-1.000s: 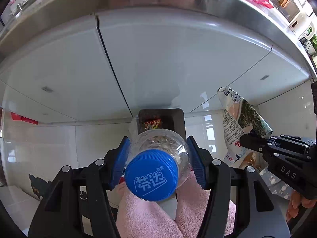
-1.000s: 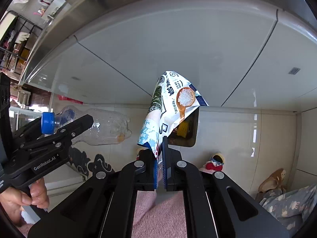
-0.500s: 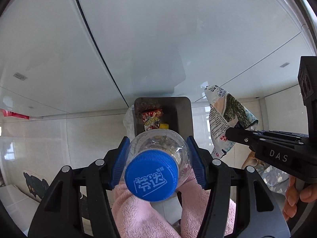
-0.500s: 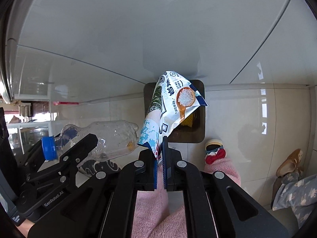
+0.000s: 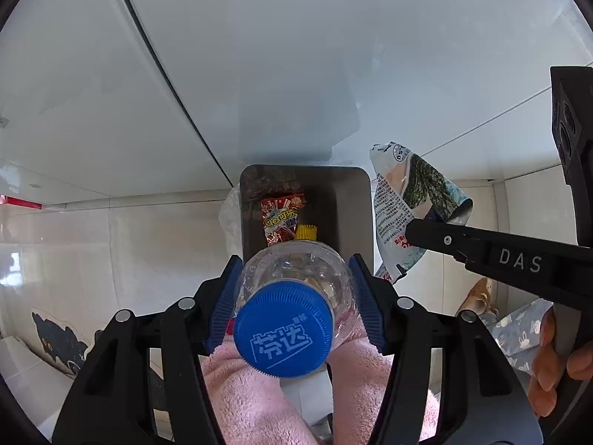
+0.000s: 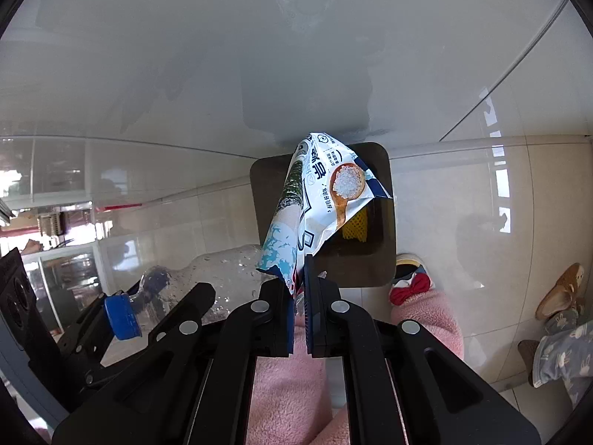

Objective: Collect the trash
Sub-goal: 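Open both grippers to drop the bottle and seaweed bag into the bin, then raise both tools back toward the counter trash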

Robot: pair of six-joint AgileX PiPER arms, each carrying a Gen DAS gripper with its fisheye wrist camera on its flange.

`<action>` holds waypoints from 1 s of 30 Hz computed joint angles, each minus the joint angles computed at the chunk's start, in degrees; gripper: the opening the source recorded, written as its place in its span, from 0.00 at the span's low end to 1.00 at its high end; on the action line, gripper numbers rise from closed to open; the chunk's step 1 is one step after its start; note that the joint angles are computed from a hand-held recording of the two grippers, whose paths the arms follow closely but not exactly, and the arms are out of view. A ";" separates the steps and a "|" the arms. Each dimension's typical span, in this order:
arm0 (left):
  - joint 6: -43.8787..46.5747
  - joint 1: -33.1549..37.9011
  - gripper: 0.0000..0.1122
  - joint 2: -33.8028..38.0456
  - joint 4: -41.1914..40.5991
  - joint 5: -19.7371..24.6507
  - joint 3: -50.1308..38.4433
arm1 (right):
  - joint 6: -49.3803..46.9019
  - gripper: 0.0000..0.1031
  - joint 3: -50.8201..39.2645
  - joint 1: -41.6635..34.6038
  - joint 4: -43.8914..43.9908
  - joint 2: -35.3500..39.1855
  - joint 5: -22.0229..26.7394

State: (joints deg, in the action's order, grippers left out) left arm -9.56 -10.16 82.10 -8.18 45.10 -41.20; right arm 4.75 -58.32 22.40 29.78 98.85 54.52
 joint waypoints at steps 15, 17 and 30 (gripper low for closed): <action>4.56 2.60 0.65 0.11 -2.50 -0.73 0.05 | 1.16 0.52 -1.68 -0.84 1.72 1.81 -1.68; 3.91 2.83 0.68 -0.76 -2.04 0.30 -0.58 | 1.71 0.52 -2.01 -1.02 1.43 1.57 -1.58; 1.16 3.62 0.85 -10.61 1.74 18.73 -13.33 | 13.97 0.90 -12.37 -0.10 -10.82 -8.47 10.45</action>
